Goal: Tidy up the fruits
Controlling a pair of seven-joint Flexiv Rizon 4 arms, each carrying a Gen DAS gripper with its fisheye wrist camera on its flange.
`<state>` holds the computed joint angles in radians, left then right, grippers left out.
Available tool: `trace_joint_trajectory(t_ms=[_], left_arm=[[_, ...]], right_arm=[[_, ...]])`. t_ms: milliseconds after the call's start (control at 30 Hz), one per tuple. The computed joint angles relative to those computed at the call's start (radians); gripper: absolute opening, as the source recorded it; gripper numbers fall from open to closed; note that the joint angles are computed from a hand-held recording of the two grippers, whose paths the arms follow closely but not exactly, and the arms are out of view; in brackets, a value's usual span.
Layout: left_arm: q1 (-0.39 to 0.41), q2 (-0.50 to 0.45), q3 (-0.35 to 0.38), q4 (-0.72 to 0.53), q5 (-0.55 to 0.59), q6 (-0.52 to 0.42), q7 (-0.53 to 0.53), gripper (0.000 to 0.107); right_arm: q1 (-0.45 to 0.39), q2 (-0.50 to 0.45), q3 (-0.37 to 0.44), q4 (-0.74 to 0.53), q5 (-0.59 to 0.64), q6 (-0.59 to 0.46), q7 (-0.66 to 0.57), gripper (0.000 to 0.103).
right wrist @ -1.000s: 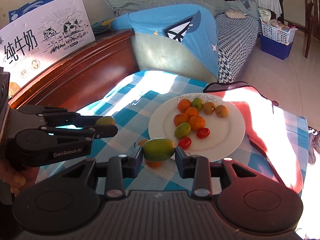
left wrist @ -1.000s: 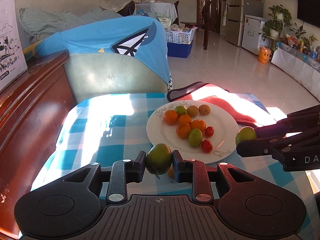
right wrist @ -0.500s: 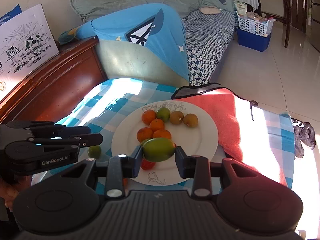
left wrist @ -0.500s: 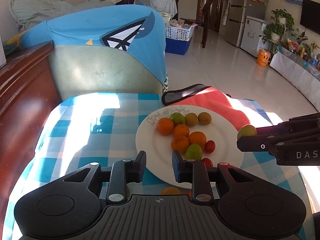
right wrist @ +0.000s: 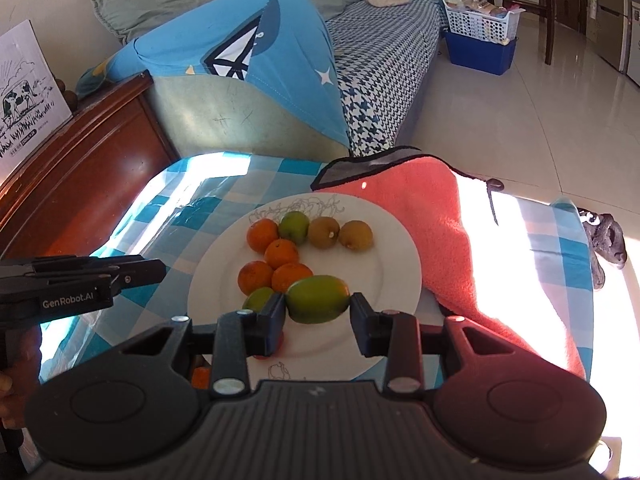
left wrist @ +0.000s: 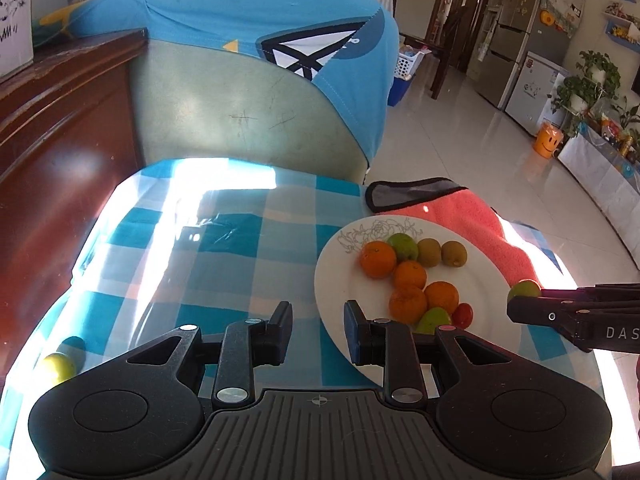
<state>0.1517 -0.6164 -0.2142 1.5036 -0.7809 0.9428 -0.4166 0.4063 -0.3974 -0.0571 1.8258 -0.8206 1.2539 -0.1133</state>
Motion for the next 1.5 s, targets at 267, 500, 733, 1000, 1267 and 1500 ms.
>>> trace_joint_trajectory(t_ms=[267,500,733,1000,1267,1500], left_arm=[[0.008,-0.047,0.018,-0.06,0.024,0.066,-0.065,0.026],[-0.032,-0.041,0.068,0.016,0.146,0.292,-0.163,0.027],[-0.048,0.001,0.097,0.135,0.252,0.474,-0.316,0.031],[-0.059,-0.004,0.14,0.133,0.352,0.517,-0.48,0.033],[-0.021,-0.001,0.102,0.135,0.417,0.516,-0.513,0.033],[-0.131,-0.052,0.283,0.058,0.477,0.544,-0.695,0.044]], right_arm=[[0.002,0.002,-0.007,0.0,-0.006,0.005,0.032,0.036],[0.002,-0.008,-0.003,-0.01,0.002,0.018,0.013,0.036],[0.006,-0.015,0.002,-0.015,0.027,-0.02,-0.008,0.036],[0.003,-0.025,-0.003,-0.016,0.025,-0.016,0.01,0.036],[0.014,-0.033,-0.024,-0.019,-0.001,0.014,0.022,0.036],[0.021,-0.041,-0.04,-0.026,-0.02,0.038,0.04,0.037]])
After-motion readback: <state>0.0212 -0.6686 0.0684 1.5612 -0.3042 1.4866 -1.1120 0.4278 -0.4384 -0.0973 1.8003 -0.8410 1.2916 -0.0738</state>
